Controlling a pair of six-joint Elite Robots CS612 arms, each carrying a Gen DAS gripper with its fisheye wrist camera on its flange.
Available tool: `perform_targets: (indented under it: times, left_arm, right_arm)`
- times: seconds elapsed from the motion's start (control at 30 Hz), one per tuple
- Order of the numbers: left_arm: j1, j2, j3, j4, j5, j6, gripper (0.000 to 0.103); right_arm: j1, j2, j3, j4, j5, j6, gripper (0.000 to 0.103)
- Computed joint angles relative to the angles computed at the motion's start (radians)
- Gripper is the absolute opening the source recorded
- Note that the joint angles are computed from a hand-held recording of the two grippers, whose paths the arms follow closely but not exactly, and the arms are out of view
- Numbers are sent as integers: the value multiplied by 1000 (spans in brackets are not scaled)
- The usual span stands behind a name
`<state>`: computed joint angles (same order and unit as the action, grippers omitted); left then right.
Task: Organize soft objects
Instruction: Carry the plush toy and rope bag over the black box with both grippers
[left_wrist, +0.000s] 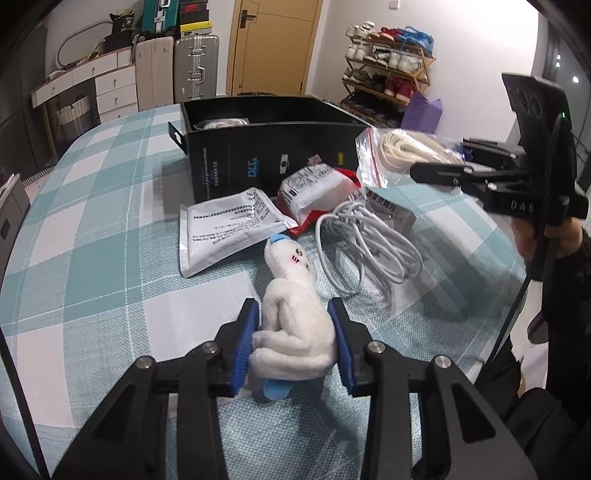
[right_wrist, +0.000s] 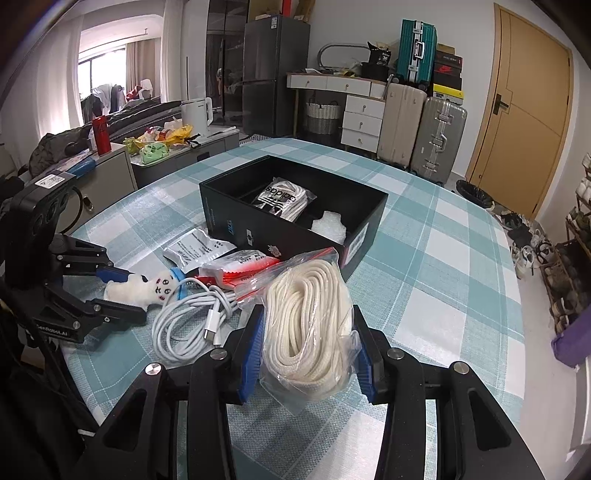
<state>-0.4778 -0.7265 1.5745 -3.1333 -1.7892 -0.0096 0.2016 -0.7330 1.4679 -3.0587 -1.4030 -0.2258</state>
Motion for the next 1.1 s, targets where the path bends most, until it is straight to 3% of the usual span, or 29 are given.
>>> perform_targets:
  times: [0.43, 1.1]
  left_arm:
    - [10, -16, 20, -88, -50, -26, 36]
    - [9, 1, -53, -146, 2, -84, 36]
  right_arm:
    - [-2, -10, 15, -48, 26, 1, 43]
    - [3, -5, 2, -89, 48, 38, 43]
